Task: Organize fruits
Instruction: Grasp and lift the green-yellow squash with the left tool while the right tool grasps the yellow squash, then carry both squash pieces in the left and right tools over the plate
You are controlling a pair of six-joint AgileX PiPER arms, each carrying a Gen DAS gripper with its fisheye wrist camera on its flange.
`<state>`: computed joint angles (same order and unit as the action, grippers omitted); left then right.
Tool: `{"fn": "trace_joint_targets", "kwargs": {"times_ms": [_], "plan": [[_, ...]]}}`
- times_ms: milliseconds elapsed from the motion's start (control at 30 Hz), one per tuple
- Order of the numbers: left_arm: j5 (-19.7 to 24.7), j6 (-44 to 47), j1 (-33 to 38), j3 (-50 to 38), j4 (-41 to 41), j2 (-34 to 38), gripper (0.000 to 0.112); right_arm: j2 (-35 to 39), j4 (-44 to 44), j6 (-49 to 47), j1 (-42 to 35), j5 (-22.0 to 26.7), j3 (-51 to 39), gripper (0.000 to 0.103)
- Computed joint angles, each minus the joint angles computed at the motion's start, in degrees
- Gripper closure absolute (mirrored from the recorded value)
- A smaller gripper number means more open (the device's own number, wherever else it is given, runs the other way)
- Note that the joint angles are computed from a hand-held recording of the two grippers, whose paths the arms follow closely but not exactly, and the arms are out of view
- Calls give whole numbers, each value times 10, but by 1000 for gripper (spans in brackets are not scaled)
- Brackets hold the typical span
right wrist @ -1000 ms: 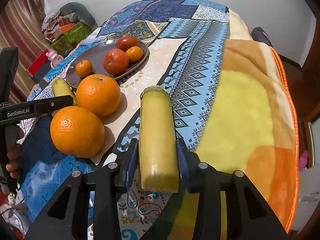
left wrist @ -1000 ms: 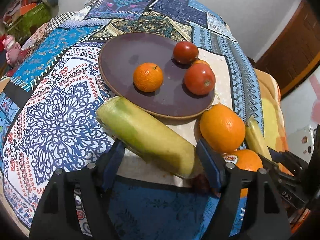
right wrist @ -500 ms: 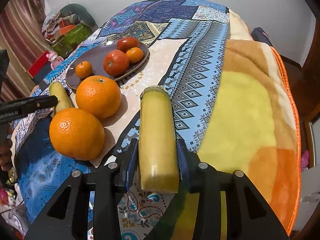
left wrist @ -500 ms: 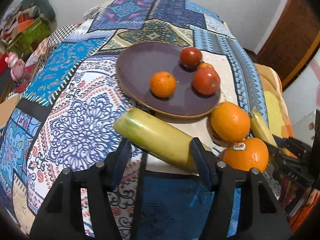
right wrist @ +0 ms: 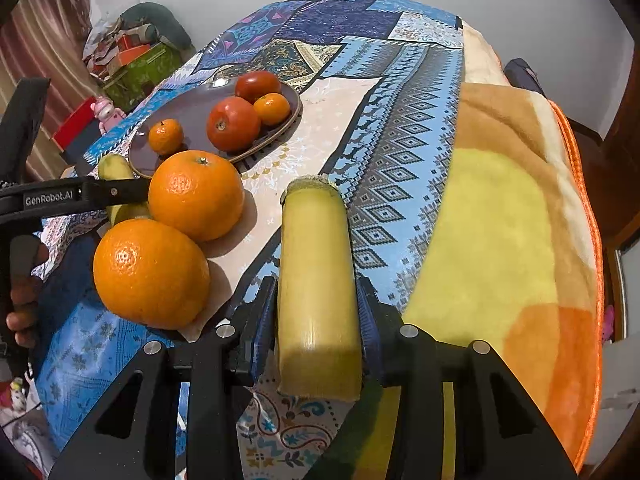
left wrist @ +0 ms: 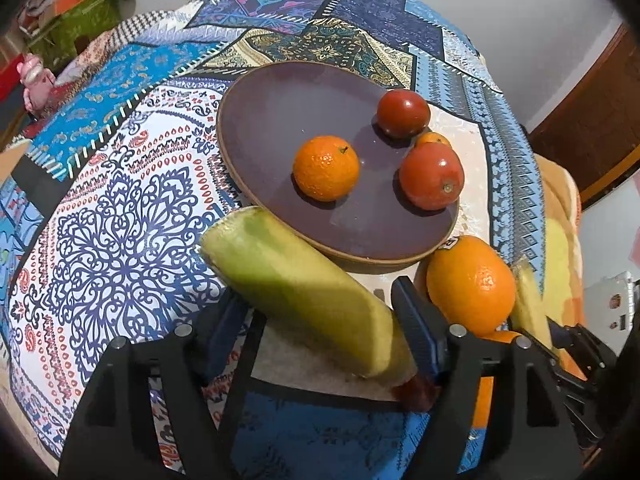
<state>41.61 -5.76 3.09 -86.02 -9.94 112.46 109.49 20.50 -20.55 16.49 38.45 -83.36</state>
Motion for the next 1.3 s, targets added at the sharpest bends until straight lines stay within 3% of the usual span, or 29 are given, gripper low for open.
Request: {"fn": "trace_joint_targets", "kwargs": {"times_ms": [200,500,733,867,1000,1167,1300], "plan": [[9,98,20,19,-51,-18,45,1,-2,10,2,-2,-2,68],[16,176,43,78,1,-83,68,-19,17,1,-1,0,25,68],[26,188,61,64,-32,-54,69,0,5,18,9,6,-1,68],[-11,158,48,68,-1,-46,69,12,-8,28,16,6,-15,68],[-11,184,57,63,-28,-41,70,19,-14,36,20,-3,-21,68],[-12,199,67,70,-29,-51,73,17,42,15,5,1,-23,68],[-1,216,83,64,-42,-54,74,4,33,29,6,-10,-22,68]]}}
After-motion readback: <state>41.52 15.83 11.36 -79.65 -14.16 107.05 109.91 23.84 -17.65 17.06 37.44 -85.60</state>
